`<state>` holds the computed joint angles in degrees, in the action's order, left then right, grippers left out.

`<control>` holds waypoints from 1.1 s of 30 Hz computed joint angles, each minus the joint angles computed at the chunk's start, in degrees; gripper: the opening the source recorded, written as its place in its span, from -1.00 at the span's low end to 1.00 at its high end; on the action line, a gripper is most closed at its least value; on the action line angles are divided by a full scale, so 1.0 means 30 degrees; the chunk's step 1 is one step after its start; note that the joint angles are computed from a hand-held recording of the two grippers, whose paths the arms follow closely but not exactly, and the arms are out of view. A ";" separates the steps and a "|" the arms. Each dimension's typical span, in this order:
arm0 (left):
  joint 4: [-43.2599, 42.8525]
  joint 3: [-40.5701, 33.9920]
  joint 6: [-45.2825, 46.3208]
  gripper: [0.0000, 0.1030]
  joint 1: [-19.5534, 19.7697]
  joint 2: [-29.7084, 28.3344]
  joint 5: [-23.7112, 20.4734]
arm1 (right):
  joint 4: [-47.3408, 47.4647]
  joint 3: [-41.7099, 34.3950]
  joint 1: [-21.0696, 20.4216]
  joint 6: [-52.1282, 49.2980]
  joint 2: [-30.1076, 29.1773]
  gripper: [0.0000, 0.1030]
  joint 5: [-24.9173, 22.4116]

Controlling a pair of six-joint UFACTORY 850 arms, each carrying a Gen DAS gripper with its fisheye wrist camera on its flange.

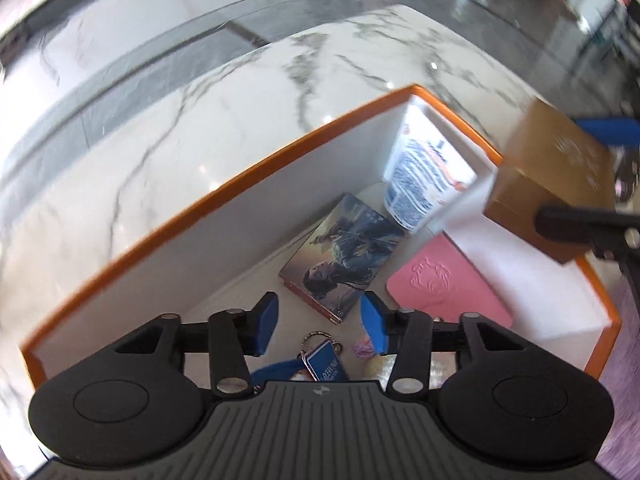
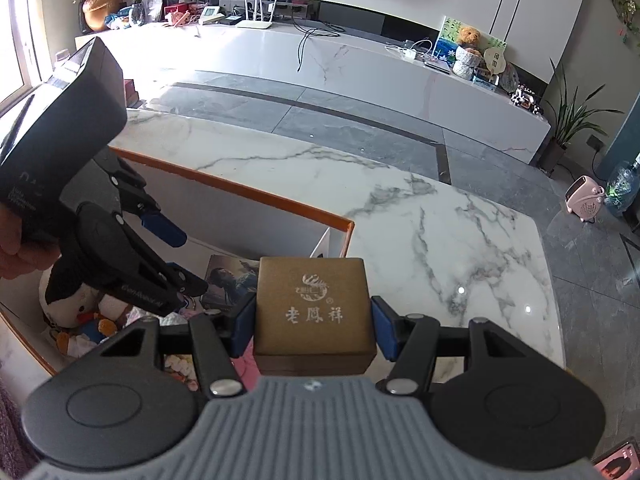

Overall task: Organize objects
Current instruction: 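Withdraw the left tool from the box while right tool carries brown box over it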

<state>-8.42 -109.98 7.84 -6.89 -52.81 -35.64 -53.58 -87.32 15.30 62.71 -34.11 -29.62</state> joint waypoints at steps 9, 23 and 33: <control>-0.2852 -0.0943 -0.1624 -0.19 0.0712 -0.1120 -0.1144 | 0.2030 -0.0601 -0.0376 -0.1588 -0.0206 0.19 0.0159; -0.2856 -0.2920 -0.2267 -0.41 0.0638 -0.2512 -0.1015 | 0.2667 -0.0754 -0.0225 -0.2736 -0.0260 0.18 -0.0294; -0.4532 0.0540 -0.0209 -0.41 0.0954 -0.0113 0.1042 | 0.5324 -0.0501 -0.0302 -0.4622 0.0246 0.18 0.0865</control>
